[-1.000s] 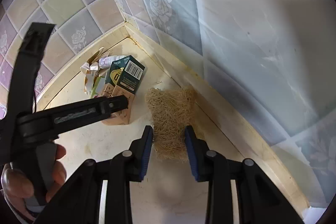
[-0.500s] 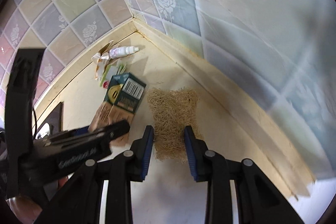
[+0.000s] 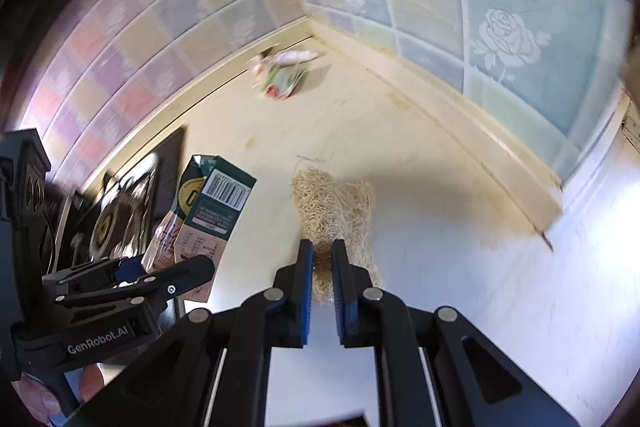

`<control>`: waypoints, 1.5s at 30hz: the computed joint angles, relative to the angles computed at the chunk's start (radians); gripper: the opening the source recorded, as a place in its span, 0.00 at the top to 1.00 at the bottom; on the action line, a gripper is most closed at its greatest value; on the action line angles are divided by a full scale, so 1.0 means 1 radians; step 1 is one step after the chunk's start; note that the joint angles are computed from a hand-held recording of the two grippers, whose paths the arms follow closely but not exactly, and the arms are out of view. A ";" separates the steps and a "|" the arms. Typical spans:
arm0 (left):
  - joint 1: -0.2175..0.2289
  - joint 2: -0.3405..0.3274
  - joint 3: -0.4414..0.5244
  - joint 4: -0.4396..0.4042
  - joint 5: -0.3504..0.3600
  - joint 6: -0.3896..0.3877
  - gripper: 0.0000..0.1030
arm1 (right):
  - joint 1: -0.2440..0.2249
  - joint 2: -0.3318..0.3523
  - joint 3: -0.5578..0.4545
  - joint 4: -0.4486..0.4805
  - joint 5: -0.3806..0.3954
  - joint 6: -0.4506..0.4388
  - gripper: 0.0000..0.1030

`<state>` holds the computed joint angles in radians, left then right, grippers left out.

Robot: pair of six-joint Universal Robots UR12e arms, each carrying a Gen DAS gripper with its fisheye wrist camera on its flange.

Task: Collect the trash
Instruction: 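Grasp the green-and-brown milk carton with the left tool while the right tool reaches the noodle bundle, then carry milk carton and noodle bundle down over the bin and open both tools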

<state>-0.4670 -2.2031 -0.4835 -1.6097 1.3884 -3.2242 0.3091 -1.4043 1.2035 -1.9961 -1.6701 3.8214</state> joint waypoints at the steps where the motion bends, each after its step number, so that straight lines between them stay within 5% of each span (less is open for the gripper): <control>1: -0.004 0.033 -0.052 0.026 0.007 -0.010 0.51 | 0.008 -0.011 0.010 -0.004 0.007 -0.005 0.92; 12: -0.036 0.341 -0.496 0.246 0.052 -0.095 0.51 | 0.111 -0.134 0.108 -0.087 0.029 -0.041 0.93; 22: -0.046 0.523 -0.722 0.240 0.076 -0.044 0.51 | 0.188 -0.221 0.226 -0.069 0.089 0.043 0.93; 34: -0.028 0.580 -0.881 0.143 0.025 0.073 0.51 | 0.215 -0.217 0.340 0.017 0.168 0.194 0.93; 45: -0.014 0.500 -1.030 0.211 -0.023 0.112 0.51 | 0.189 -0.152 0.476 -0.043 0.234 0.271 0.93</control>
